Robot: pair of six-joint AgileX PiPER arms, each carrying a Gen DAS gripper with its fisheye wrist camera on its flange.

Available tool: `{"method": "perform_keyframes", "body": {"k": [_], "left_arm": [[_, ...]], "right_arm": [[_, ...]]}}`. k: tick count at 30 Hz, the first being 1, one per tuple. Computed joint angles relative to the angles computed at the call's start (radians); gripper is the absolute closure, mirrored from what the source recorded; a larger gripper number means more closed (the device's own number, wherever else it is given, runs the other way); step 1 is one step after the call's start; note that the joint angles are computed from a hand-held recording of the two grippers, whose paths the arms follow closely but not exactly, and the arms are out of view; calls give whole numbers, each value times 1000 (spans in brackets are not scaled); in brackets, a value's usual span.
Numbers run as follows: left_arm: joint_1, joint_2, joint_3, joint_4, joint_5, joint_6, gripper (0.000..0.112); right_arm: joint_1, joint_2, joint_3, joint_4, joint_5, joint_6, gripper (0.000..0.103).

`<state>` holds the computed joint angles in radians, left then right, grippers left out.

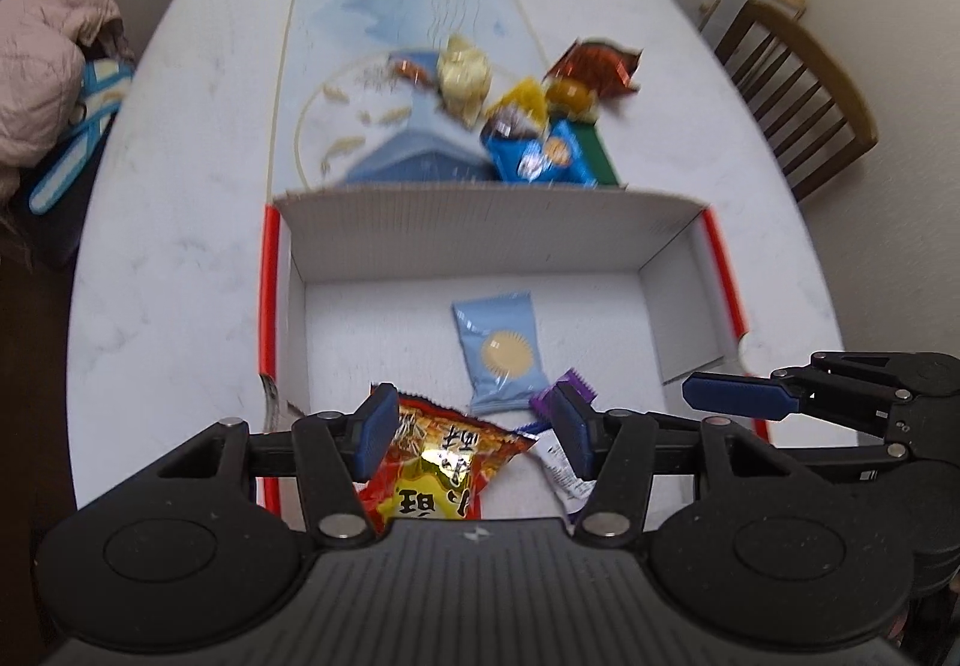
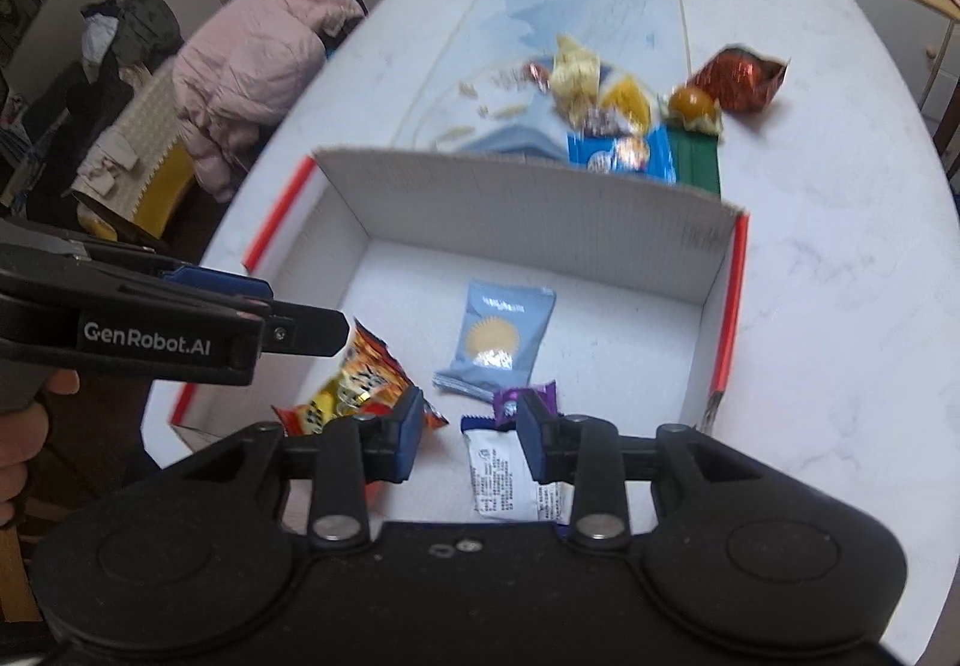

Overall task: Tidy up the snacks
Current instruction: 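Lower both packets into the white box and open both grippers, then lift both grippers out of the box toward the snack pile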

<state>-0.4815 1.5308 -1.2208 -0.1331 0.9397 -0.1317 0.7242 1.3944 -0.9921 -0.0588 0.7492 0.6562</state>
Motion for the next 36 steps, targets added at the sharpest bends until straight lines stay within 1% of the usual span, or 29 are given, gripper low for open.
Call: {"method": "perform_keyframes", "body": {"k": [4, 10, 12, 14, 17, 20, 24, 27, 30, 32, 36], "left_arm": [[5, -54, -3, 0, 7, 10, 53], [26, -97, -38, 4, 40, 27, 50], [36, -105, -57, 9, 47, 32, 49], [44, -105, -82, 15, 55, 34, 48], [56, -103, -124, 13, 71, 50, 46], [61, -93, -173, 18, 89, 54, 44], [79, -58, -248, -2, 119, 70, 38], [85, -16, -308, -6, 133, 69, 34], [89, 39, -385, -8, 156, 63, 33], [90, 77, -441, -15, 176, 65, 25], [90, 172, -580, -20, 229, 59, 24]], "right_arm": [[13, -39, -31, -37, 36, 34, 64], [28, -78, -79, -90, 94, 56, 55], [35, -91, -93, -116, 110, 68, 46], [32, -99, -108, -137, 122, 69, 39], [11, -100, -137, -148, 138, 47, 35], [-21, -103, -164, -137, 149, 12, 28], [-62, -96, -208, -130, 163, -40, 21], [-110, -83, -242, -106, 166, -90, 19], [-162, -64, -277, -76, 169, -144, 18], [-206, -46, -305, -39, 171, -197, 18], [-278, -4, -363, 14, 182, -291, 16]]}}
